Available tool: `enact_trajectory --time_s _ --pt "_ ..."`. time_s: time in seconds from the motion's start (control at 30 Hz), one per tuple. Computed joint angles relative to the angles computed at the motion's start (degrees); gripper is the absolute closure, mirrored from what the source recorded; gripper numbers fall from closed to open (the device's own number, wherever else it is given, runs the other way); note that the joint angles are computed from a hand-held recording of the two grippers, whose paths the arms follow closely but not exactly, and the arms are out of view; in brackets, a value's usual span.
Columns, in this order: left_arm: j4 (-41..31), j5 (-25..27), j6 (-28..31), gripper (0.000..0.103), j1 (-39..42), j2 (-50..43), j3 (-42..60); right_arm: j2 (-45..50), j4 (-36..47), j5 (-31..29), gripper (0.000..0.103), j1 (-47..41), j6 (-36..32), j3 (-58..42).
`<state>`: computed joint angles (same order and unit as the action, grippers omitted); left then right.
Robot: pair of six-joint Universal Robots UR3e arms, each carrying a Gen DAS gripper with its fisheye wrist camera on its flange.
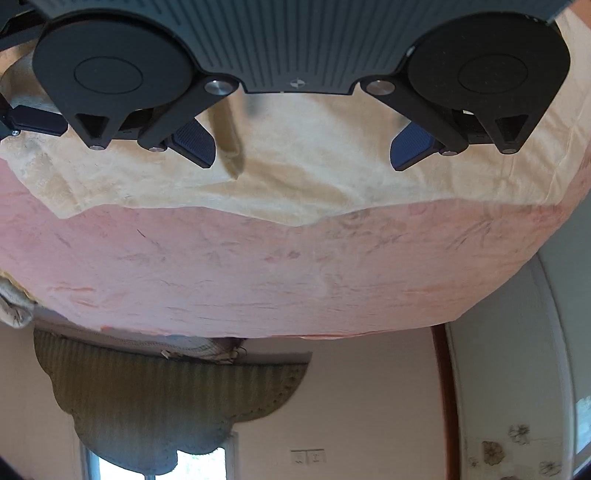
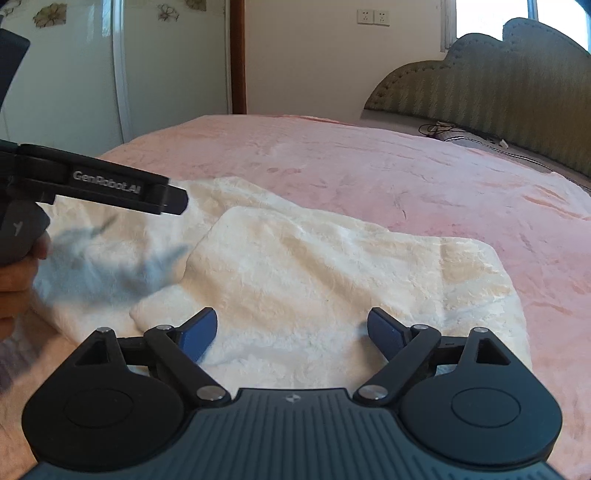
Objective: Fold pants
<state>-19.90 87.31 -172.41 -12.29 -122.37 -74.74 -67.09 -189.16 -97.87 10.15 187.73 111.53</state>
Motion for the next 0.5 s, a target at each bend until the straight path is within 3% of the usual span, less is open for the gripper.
enact_trajectory --time_s 0.1,0.17,0.27,0.5 --pt "-7.89 6.18 3.51 0.002 -4.38 -8.65 13.46 0.54 1.56 1.09 0.014 -0.18 0.26 -1.28" --pt "-10.03 9.3 5.0 0.003 -6.07 -12.04 17.1 0.58 1.96 1.03 0.014 0.82 -2.39 -0.84" --pt "-4.72 7.41 2.75 0.002 -5.2 -9.29 10.02 -1.15 1.8 0.41 0.014 1.1 -4.87 0.51" --pt "-6.32 5.86 1.35 0.001 -3.32 -6.03 6.72 1.82 -0.72 -1.16 0.006 1.44 -1.66 -0.21"
